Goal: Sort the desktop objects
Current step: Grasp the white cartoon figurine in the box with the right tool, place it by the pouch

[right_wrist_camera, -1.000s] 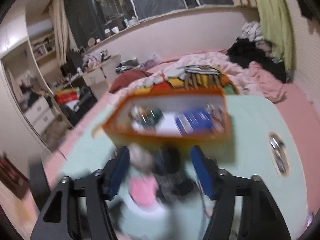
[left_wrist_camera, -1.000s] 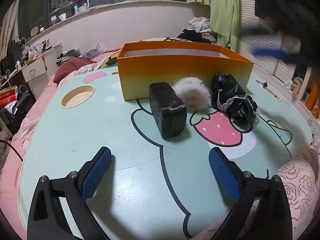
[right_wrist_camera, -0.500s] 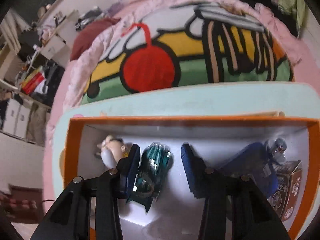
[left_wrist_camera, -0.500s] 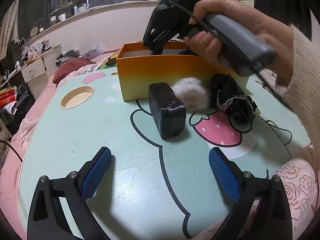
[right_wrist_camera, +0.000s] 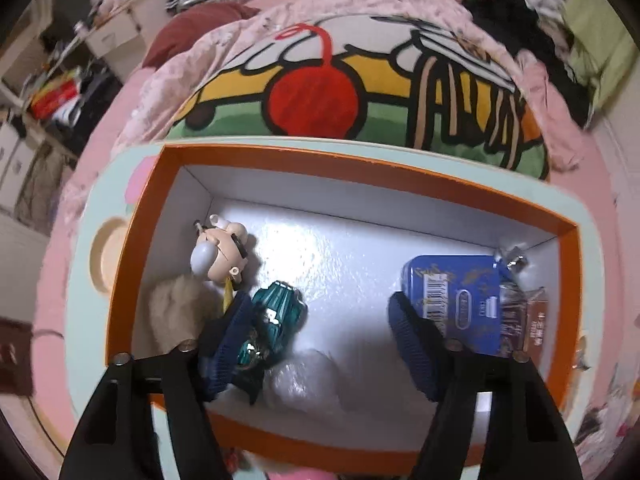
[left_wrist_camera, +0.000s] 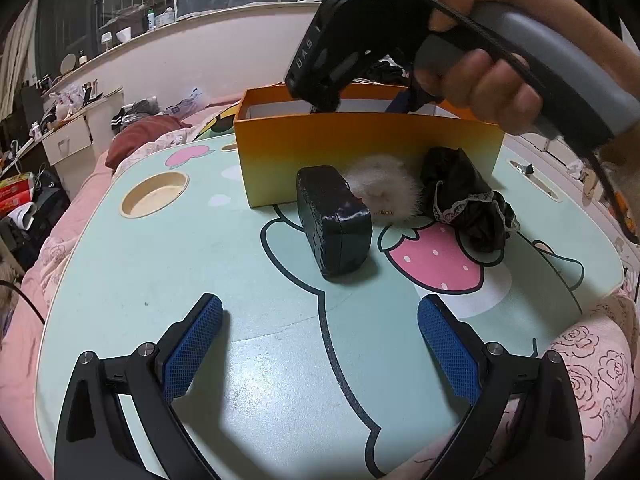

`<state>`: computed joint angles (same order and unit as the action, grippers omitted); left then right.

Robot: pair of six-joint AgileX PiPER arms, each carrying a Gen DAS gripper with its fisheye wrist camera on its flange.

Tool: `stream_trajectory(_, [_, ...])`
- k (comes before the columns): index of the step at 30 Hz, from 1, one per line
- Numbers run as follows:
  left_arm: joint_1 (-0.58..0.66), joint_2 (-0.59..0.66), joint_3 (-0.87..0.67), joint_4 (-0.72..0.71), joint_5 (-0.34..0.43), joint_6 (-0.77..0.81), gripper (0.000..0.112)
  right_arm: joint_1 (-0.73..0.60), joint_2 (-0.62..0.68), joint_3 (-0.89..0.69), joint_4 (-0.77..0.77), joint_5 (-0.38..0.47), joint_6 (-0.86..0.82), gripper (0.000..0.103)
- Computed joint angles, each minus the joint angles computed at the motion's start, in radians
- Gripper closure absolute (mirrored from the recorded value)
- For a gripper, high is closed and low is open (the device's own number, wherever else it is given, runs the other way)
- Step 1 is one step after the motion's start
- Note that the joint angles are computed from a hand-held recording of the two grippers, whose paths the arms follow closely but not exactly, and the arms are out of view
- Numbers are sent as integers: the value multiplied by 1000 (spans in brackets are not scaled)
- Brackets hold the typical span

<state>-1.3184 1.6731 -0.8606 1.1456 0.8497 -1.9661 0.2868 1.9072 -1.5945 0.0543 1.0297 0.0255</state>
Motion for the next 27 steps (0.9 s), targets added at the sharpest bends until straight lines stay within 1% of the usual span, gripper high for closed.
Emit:
stream_trajectory(1, [0,0,0,0,-1,0,14,-13,9,-10,31,8,-18,42])
stream_trajectory(2, [1,0,0,0,-2,-1,14,-24,22,-29,62,29,-36,46])
stream_trajectory(4, [3,-2,0,1,-3,2,14,-68,41,-65,137,86,-92,51])
stream_trajectory(5, [3,-2,0,1,-3,2,14,-93,61,-89,178,109,-103,55])
stream_trajectory(6, [3,-2,0,1,-3,2,14,-108,78,-102,194,115,-91,60])
stream_trajectory(7, [3,0,0,2,-4,2,14,-121,85,-94,201,82,-65,64])
stream_trajectory(9, [7,-2,2,5,-7,3,14,-102,77,-54,112,-12,-7,94])
stream_trajectory(10, [8,-2,2,6,-9,4,14,-95,61,-27,97,-57,-8,95])
stream_trajectory(11, [7,-3,4,8,-9,2,14,-85,25,26,122,-128,-26,95])
stream_trajectory(12, [7,-4,5,9,-10,0,14,-85,-7,61,186,-167,-67,93])
stream_trajectory(13, [7,-2,4,9,-9,0,14,-93,-29,91,252,-190,-121,89])
stream_trajectory(14, [7,-2,4,9,-9,0,14,-85,-50,111,278,-203,-145,74])
stream_trajectory(15, [7,-3,4,9,-9,0,14,-60,-65,121,264,-216,-141,62])
stream_trajectory(16, [8,-3,5,10,-10,0,14,-29,-67,115,234,-217,-130,59])
stream_trajectory(17, [8,-4,5,10,-10,-1,14,-10,-64,110,209,-201,-125,59])
stream_trajectory(19, [9,-3,5,10,-11,0,14,31,-9,61,151,-118,-100,59])
stream_trajectory(20, [8,-3,5,10,-11,0,14,38,8,66,167,-108,-104,60])
stream_trajectory(21, [11,-4,8,13,-18,-5,14,22,29,55,221,-86,-112,62])
stream_trajectory(22, [12,-5,8,13,-19,-5,14,8,28,64,236,-105,-115,70])
stream_trajectory(23, [12,-4,6,13,-16,-2,14,7,25,68,220,-121,-101,72])
stream_trajectory(25, [13,-2,1,12,-13,5,14,-8,6,104,237,-176,-116,73])
stream_trajectory(27, [13,-1,2,15,-16,0,14,-55,-42,166,375,-247,-219,73])
